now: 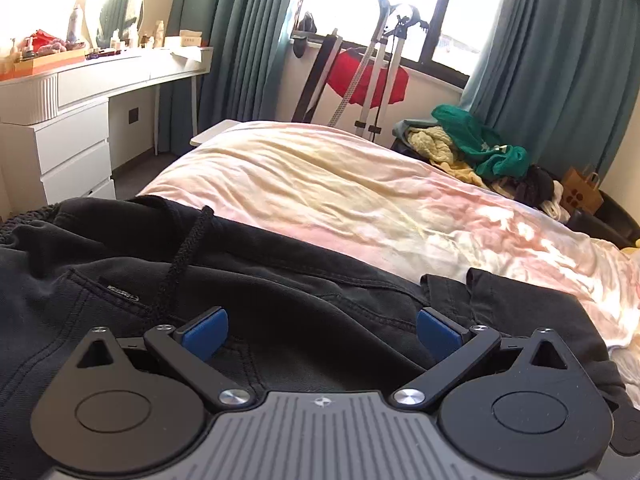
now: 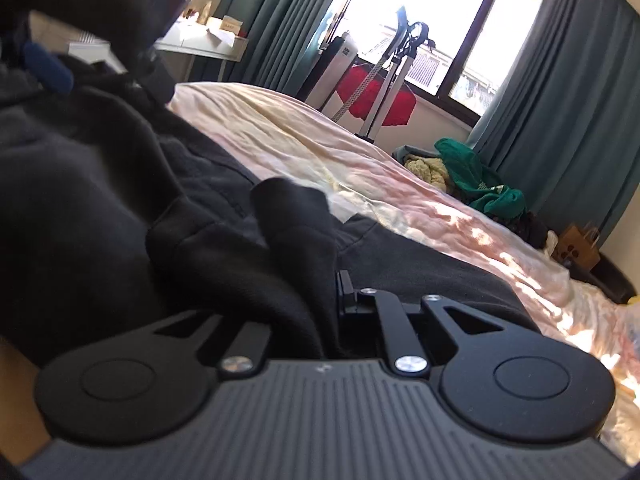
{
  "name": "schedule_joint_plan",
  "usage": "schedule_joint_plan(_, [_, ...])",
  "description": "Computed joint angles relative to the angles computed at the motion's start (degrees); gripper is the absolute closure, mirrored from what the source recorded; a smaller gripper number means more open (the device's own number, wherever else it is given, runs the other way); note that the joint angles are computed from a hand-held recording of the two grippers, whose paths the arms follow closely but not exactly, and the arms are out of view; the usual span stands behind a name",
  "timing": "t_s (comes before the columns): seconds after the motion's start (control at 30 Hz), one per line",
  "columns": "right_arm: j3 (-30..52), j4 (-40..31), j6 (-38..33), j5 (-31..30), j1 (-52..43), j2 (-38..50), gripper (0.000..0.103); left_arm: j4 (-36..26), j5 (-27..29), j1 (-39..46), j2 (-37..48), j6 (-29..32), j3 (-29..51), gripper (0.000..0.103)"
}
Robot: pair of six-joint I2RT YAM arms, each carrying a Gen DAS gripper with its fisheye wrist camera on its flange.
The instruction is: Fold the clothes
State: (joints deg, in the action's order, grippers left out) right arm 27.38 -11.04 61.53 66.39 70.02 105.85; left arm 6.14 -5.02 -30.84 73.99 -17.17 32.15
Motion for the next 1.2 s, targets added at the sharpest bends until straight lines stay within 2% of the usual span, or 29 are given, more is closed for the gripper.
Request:
schedule_joint_plan(0.13, [-1.4, -4.6, 3.2, 2.1, 1.0, -7.9, 0.092, 0.4, 2.5, 1.3, -2.9, -0.4, -0.8, 0.001])
schedule_joint_plan(0.17, [-1.8, -4.5, 1.6, 3.4, 1.9, -10.6, 0.092, 0.5, 3.4, 1.8, -3.6, -0.7, -1.1, 0.001])
schedule_joint_plan(0.27, [-3.2, 7.9, -13.2, 3.9, 3.5, -14.2, 0.092, 0.7, 6.7, 4.0, -5.8, -1.8, -2.2, 0.001])
schedule_joint_plan(0.33, [-1.8, 11.3, -17.3, 0.7, 4.0, -11.8, 0.092, 0.9, 9.3, 5.8, -6.8, -2.4, -2.9, 0.001])
schedule_joint_plan(0.43, [2.8, 6.6, -13.4, -3.2, 3.4, -6.3, 0.09, 1.7, 12.1, 7.6, -7.5, -2.5, -3.8, 0.001])
schedule_joint_plan(0.5, [2.8, 5.6, -11.1, -5.3, 3.1, -7.3, 0.086, 2.4, 14.1, 9.1, -8.0, -2.5, -4.5, 0.001])
schedule_joint_plan(0.53, [2.4, 4.7, -10.6, -7.3, 3.2, -9.5, 0.084, 2.6, 15.2, 9.7, -8.1, -2.4, -4.6, 0.001])
schedule_joint_plan(0.63, [1.5, 1.6, -9.4, -13.0, 3.3, -16.1, 0.061, 2.7, 19.5, 11.8, -7.9, -1.9, -4.4, 0.001])
schedule_joint_plan(0.67, [1.3, 0.5, -8.9, -15.0, 3.3, -18.3, 0.045, 2.5, 21.9, 12.7, -7.9, -1.3, -4.3, 0.001])
schedule_joint_plan(0.73, [1.4, -3.1, -7.2, -18.2, 4.4, -22.3, 0.041, 1.6, 28.3, 14.9, -7.6, 0.0, -4.0, 0.001])
schedule_joint_plan(0.87, [0.7, -12.5, 2.8, -19.2, 10.9, -30.9, 0.041, 0.5, 35.6, 16.4, -8.2, 0.4, -4.4, 0.001])
schedule_joint_plan(1.0, [-0.6, -23.4, 19.4, -12.9, 18.3, -35.1, 0.041, 0.6, 38.1, 14.8, -5.4, 0.2, -4.0, 0.003])
schedule_joint_plan(1.1, [-0.2, -36.2, 37.7, -8.0, 22.3, -32.7, 0.041, 0.1, 35.6, 11.6, -4.1, 0.4, -3.5, 0.009])
schedule_joint_plan(1.2, [-0.4, -48.7, 56.0, -7.1, 23.1, -28.4, 0.041, 2.2, 31.9, 7.6, -4.3, 1.7, -4.6, 0.011])
